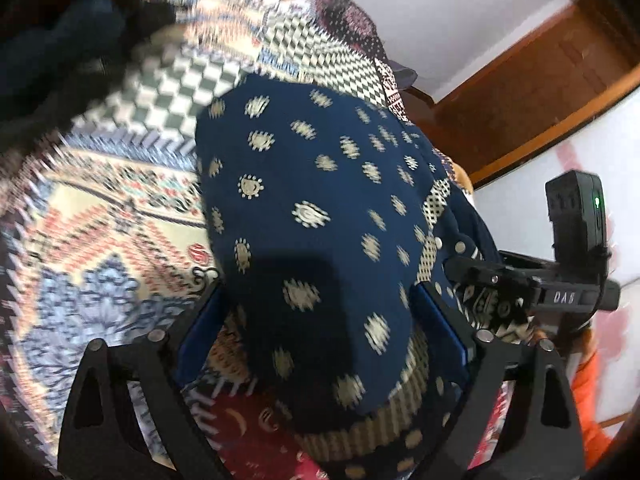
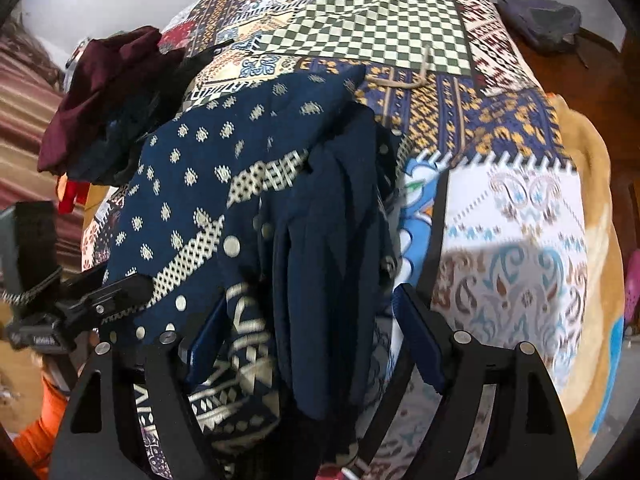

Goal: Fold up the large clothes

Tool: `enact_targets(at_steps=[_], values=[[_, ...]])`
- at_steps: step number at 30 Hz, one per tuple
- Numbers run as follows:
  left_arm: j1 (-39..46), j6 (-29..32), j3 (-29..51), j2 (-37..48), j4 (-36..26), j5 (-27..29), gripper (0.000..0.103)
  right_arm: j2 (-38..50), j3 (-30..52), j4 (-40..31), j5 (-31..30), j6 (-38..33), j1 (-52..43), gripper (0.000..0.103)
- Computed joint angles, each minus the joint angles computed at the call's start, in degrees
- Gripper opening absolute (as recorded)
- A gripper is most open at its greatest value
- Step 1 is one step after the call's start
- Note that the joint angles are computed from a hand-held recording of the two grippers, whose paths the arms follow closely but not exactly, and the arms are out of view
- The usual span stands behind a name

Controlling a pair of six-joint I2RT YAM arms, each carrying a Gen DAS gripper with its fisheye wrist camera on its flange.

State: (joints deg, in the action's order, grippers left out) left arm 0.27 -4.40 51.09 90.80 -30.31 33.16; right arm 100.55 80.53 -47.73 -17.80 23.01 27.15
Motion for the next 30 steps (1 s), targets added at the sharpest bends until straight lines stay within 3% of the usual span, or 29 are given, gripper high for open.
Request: enact_targets(at_steps=[5,11,15,17,20,23,30], values=[[1.72,-2.69,3.31,8.24,-0.06,6.74,0.096,5.08,3.95,-0.39,-3.35,-0.19,-0.95,0.087],[1.2,-4.0,4.93,10.88,0.36,8.72,0.096,9.45,5.84,0.86,-10.34,0.93,-3.97,0.087],[1.09,-4.78,6.35,12.31,-0.19,9.78,0.092,10.85,7.5,0.87,-9.21,1.87,-3.11,0.085],[0.59,-4.9,6.78,12.8,0.91,9.98,0.084,10.51,7.28,1.7,-9.09,2.06,-2.56,0.066],[1.5,-1.56,8.77,12.93,-2.08,10.32,0.07,8.48,6.18,2.35,-9.23,3.44,-1.87,0.047],[1.45,-0.01,11.31,12.33,-6.09,9.56,0.059,6.58,6.49,1.23,-8.06,4.31,-0.5,0.033],[1.67,5.31,17.44,4.78,-17.25,6.75,0.051,2.34,10.7,-2.83,-4.43,5.59,3.43,0.029]])
